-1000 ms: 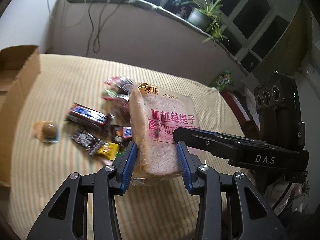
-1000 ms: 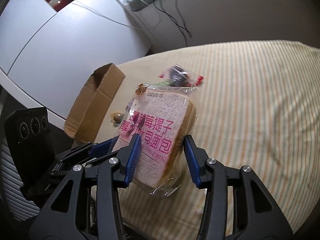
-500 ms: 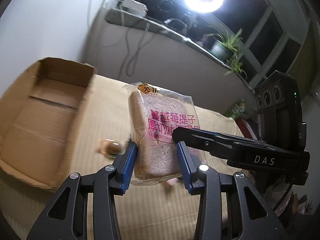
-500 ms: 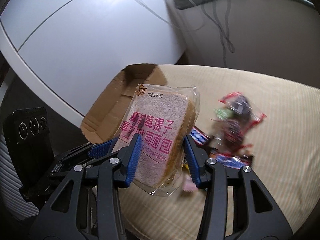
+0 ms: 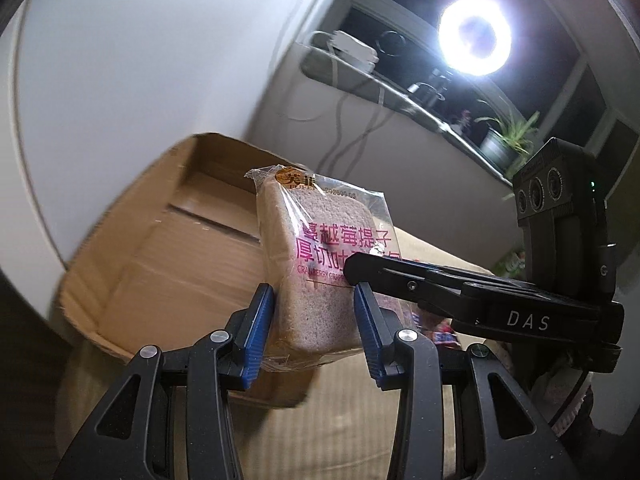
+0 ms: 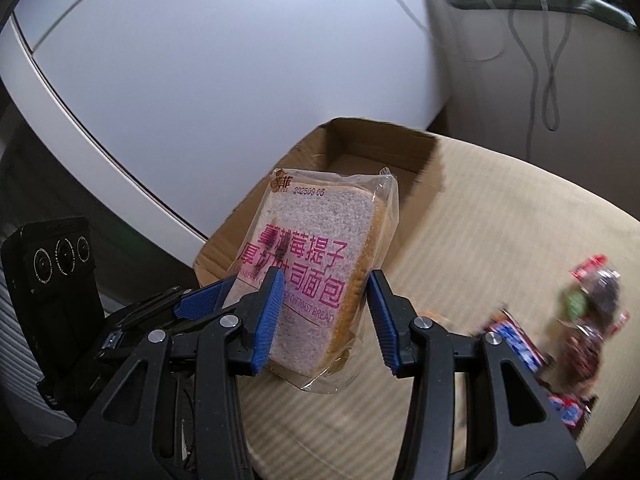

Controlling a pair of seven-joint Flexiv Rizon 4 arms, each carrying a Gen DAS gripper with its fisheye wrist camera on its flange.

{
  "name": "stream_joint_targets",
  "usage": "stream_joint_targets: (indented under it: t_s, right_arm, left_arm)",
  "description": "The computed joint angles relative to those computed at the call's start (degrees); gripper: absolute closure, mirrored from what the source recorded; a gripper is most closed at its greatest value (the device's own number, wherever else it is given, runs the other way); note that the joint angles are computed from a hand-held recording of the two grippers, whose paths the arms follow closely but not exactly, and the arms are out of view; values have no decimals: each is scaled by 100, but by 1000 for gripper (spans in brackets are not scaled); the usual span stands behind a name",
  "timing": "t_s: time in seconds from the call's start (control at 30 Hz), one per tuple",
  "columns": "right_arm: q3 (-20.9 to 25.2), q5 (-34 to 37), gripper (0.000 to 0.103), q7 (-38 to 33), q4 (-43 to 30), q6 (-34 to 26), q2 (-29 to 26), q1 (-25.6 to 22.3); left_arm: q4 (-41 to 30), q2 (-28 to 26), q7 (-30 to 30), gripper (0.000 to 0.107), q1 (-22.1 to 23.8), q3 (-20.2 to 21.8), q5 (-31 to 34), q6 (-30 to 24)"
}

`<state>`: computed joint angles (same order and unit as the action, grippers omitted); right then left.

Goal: Organize snacks
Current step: 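Carry the bread bag with the left gripper into the cardboard box and release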

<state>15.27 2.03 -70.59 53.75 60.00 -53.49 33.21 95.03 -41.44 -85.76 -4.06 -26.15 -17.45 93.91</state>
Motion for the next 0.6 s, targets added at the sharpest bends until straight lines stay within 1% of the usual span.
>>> stream_joint_targets:
  t_s: [0.13,0.23,0.33,0.57,0.6]
  right_arm:
    - [91,10,57,-148,-748,-430,-406,80]
    - [115,123,57,-264,-1262,-706,-677,141]
    - [78,258,58,-335,-1705,-943,-905,217]
    - [-139,395,58,-442,-2456,-1405,-1285,400]
    - [-187,405,58,-434,-2463,-1419,-1292,419]
  left_arm:
    - [-61,19,-133,68,-157,347,-51,-46]
    - [-166,8,-243,68,-365,686,-71,-106]
    - [-231,-8,-326,68,-490,909,-78,-149]
    - [-357,-16,-567,69,-894,1540,-6,-278]
    - [-368,-14,-612,69,-950,1631,11,-284]
